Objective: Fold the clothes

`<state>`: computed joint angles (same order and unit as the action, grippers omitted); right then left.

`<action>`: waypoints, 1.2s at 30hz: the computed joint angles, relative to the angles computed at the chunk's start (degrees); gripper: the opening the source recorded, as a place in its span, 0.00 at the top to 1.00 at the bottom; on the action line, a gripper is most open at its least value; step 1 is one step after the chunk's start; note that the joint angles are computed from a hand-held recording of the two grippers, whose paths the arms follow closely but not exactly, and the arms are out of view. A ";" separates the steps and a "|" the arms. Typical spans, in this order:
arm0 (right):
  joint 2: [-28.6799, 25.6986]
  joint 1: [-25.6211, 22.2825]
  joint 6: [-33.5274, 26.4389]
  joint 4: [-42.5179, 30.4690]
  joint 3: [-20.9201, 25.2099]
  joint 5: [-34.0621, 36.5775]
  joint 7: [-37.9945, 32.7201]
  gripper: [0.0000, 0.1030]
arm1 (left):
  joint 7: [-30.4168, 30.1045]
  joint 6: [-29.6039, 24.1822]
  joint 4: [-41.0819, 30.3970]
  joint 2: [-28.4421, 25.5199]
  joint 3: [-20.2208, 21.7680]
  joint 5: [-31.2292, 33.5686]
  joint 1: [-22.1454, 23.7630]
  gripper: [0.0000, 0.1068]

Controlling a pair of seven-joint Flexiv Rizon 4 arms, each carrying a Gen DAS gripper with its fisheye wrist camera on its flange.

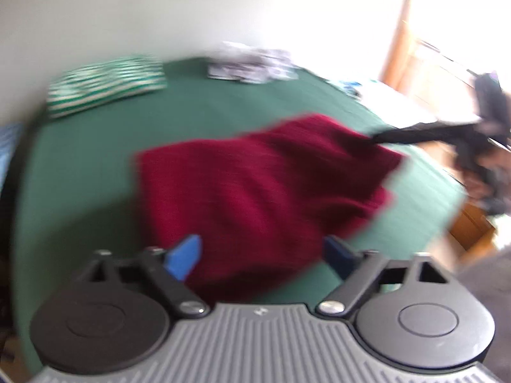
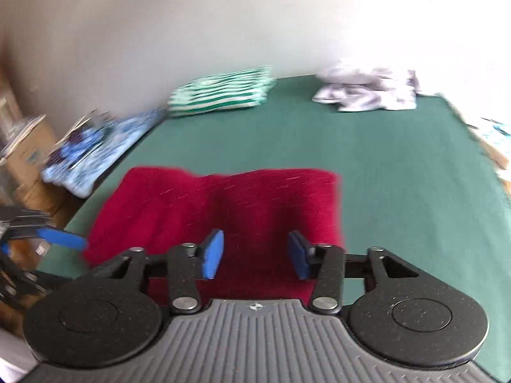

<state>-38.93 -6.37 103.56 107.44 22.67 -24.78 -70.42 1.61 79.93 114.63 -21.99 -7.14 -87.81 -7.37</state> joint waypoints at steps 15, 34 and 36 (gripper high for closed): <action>-3.44 -12.07 -24.00 -6.96 17.42 10.02 -6.57 0.51 | -23.93 -8.51 -3.97 -6.54 -4.08 22.08 10.67 0.21; -14.13 -15.24 -48.40 -28.69 24.37 28.60 -18.77 0.30 | -38.96 -22.43 -18.39 -17.45 -5.22 40.47 17.23 0.05; -13.87 -15.23 -48.24 -28.70 24.17 30.64 -19.98 0.30 | -38.66 -22.55 -17.93 -17.19 -5.78 39.66 17.75 0.05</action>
